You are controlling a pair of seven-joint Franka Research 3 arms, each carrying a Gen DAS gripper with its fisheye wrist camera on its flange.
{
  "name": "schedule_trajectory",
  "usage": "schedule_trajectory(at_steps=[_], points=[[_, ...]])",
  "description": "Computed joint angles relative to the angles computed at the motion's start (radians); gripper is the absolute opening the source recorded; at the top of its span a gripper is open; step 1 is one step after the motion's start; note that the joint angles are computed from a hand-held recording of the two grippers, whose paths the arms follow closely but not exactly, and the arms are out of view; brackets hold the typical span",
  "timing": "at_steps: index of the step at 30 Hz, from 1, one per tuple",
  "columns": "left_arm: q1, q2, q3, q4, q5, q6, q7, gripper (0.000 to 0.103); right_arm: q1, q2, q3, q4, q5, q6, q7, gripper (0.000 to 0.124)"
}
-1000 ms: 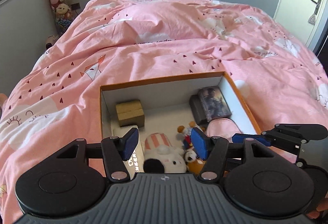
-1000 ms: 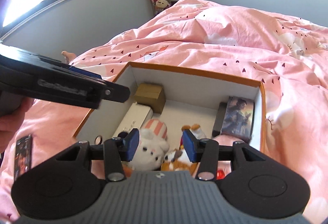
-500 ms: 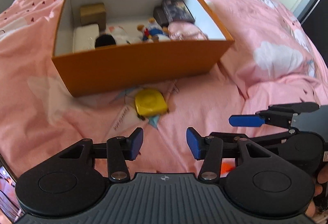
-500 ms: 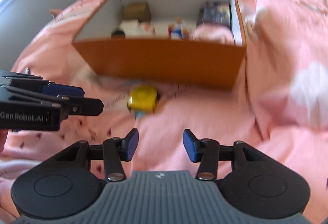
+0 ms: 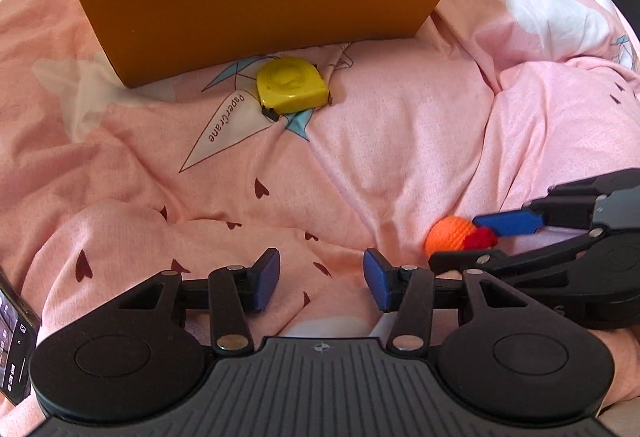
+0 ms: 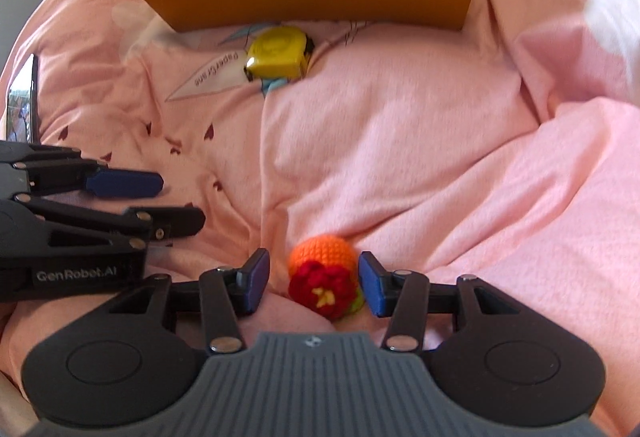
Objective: Organize objects
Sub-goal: 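Move both grippers out of the box toward the tape measure and crocheted ball, then grasp the yellow tape measure with the left gripper while the right grasps the orange crocheted ball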
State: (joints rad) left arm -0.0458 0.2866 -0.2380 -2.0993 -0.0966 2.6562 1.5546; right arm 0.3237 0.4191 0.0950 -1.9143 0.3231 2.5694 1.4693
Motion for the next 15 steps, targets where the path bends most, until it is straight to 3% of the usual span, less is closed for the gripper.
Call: schedule_trajectory(at_steps=[7,15], points=[[0.032,-0.022,-0.015,-0.038,-0.061,0.111,0.034,0.057,0.017,0.030,-0.016,0.035,-0.040,-0.049,0.038,0.042],[0.020,-0.011,-0.005,-0.057,0.015,0.292,-0.015,0.057,0.018,-0.003,-0.017,0.007,-0.059,0.006,0.029,0.041]])
